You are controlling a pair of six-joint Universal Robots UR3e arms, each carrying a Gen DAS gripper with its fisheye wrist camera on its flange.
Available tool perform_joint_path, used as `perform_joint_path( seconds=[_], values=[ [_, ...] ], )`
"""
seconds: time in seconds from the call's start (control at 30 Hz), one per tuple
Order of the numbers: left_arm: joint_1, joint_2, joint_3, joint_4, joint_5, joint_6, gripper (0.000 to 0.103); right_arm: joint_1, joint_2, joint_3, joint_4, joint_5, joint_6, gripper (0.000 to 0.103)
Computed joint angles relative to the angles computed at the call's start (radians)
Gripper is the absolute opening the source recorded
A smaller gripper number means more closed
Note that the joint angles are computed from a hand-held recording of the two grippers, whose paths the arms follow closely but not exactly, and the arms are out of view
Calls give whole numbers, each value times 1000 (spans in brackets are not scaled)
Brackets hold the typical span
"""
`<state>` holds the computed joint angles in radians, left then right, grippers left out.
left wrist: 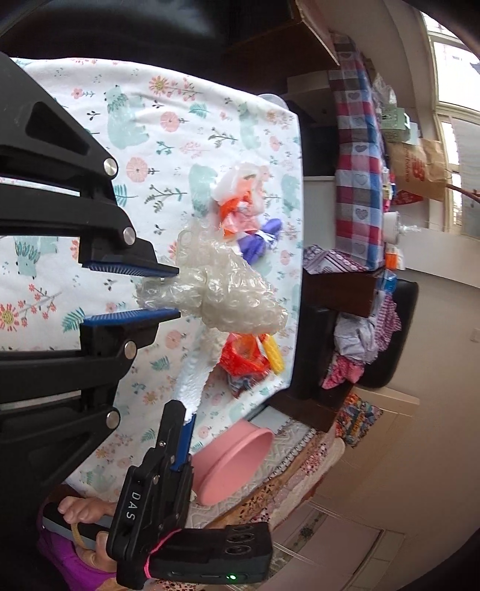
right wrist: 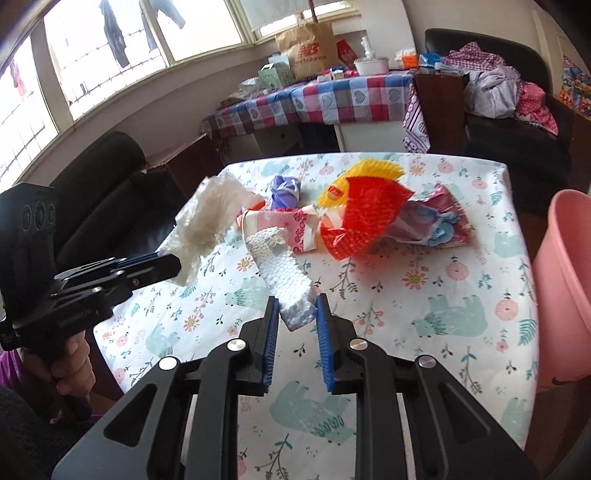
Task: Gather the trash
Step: 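Lift both held items and carry them over the pink bucket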
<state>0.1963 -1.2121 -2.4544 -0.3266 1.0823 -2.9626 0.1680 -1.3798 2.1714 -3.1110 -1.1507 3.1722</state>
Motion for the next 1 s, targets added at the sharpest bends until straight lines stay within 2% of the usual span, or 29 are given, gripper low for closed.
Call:
perform_joint_path(
  seconds=[0.33, 0.67, 1.0],
  values=[
    [-100, -33, 61, 66, 28, -72, 16, -126, -139, 160, -83, 49, 15, 21],
    [-265, -232, 216, 184, 92, -155, 16, -308, -281, 303, -142, 88, 28, 21],
    [-413, -469, 460, 207, 134, -209, 16, -538, -419, 421, -133, 150, -4, 21]
  ],
)
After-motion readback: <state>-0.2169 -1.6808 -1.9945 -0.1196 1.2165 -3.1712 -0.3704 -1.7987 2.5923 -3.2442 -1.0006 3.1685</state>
